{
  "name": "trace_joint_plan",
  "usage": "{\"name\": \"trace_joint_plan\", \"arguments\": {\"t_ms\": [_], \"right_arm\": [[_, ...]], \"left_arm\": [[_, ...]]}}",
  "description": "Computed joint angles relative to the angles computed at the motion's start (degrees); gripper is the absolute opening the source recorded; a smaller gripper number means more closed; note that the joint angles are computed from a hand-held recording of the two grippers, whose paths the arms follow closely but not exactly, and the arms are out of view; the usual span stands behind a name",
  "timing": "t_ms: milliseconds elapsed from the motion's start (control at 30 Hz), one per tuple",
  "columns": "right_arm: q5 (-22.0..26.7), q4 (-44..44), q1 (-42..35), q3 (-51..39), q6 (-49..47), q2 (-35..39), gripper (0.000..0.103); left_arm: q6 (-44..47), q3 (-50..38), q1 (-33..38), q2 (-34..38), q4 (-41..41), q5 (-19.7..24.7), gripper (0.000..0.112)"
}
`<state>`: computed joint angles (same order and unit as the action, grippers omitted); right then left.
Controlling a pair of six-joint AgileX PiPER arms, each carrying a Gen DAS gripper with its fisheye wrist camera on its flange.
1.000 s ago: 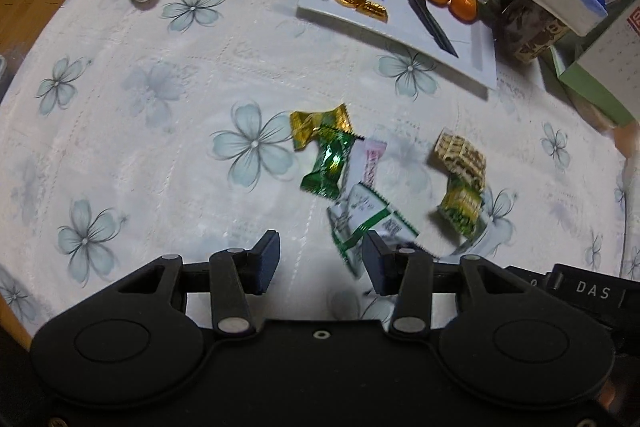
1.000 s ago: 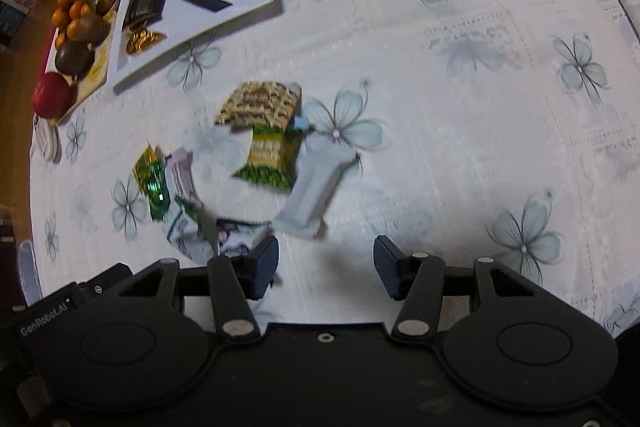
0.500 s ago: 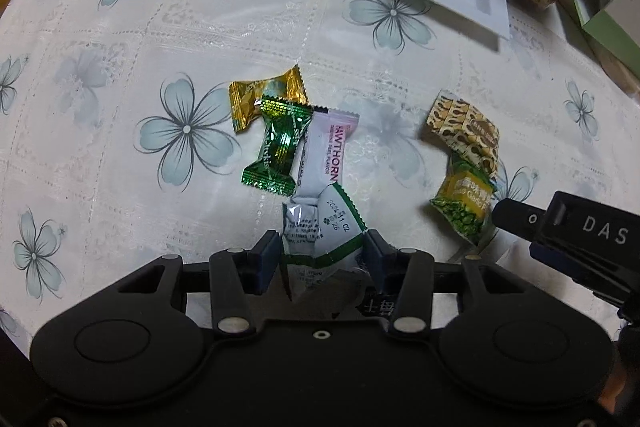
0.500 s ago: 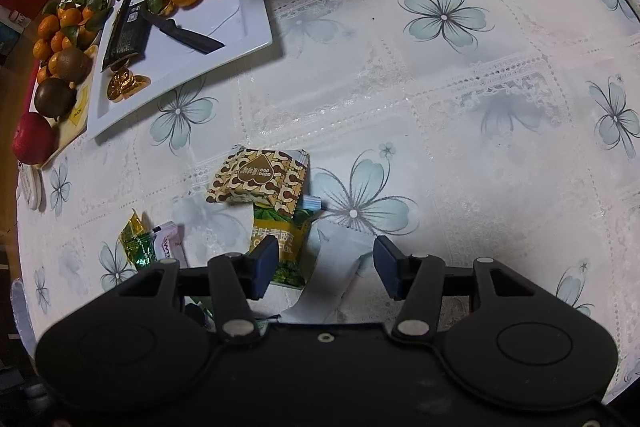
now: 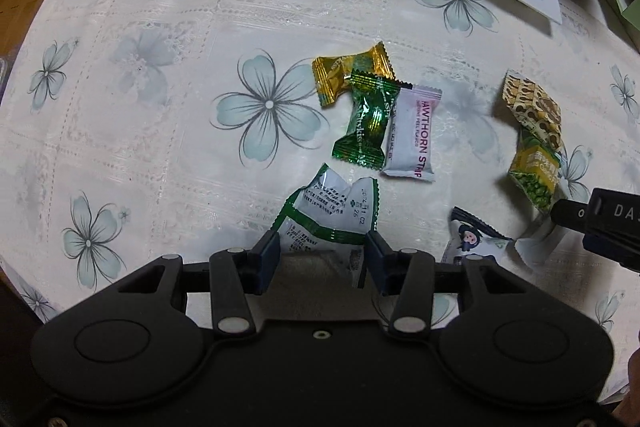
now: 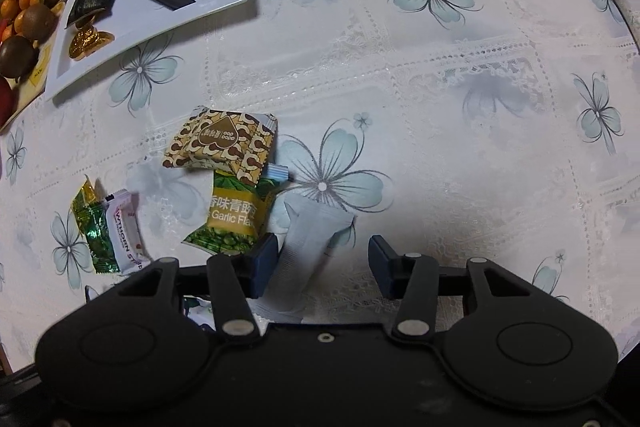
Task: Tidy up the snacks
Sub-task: 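Grasp the green-white candy with the left tool while the right tool grasps the white wrapper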
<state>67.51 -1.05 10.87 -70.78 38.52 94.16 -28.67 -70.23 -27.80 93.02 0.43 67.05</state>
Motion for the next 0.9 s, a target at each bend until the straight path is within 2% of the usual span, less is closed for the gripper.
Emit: {"name": "trace_joint_plan", "arguments": {"t_ms": [100,133,367,433,633,900], "right_arm": [[0.5,0.9,-0.2,-0.5,-1.9,-0.2,0.039],[0.8,1.4,-0.5,-0.6,-2.6,-0.1,0.039],[0.7,7.4,-5.1,0.8,-6.3,0.2,0.039],[1.1,7.4,-5.3,0.7,-6.2,0.1,0.044],[1.7,6.1,-3.1,0.1,-5.7,0.3,0.047],[1.2,6.1,0.0,-0.1,-4.8,1.2,0.047]], "left_arm": [[1.0,-0.4,0.0,0.0,-0.3,-0.7,0.054],[1.0,-0.6,0.0,0.2,-0.4,-0.9,0.054],[1.1,-1.7,-0.4,1.5,-1.3,-1.7,0.054],[0.8,-1.2,-0.5,1.2,-1.1,-2.2,0.055],[3.7,-0.3,1.9,0.0,-4.8,-3.5,0.055],[1.4,-0.2,2.5,0.5,-3.2,-3.6,0.056]]}}
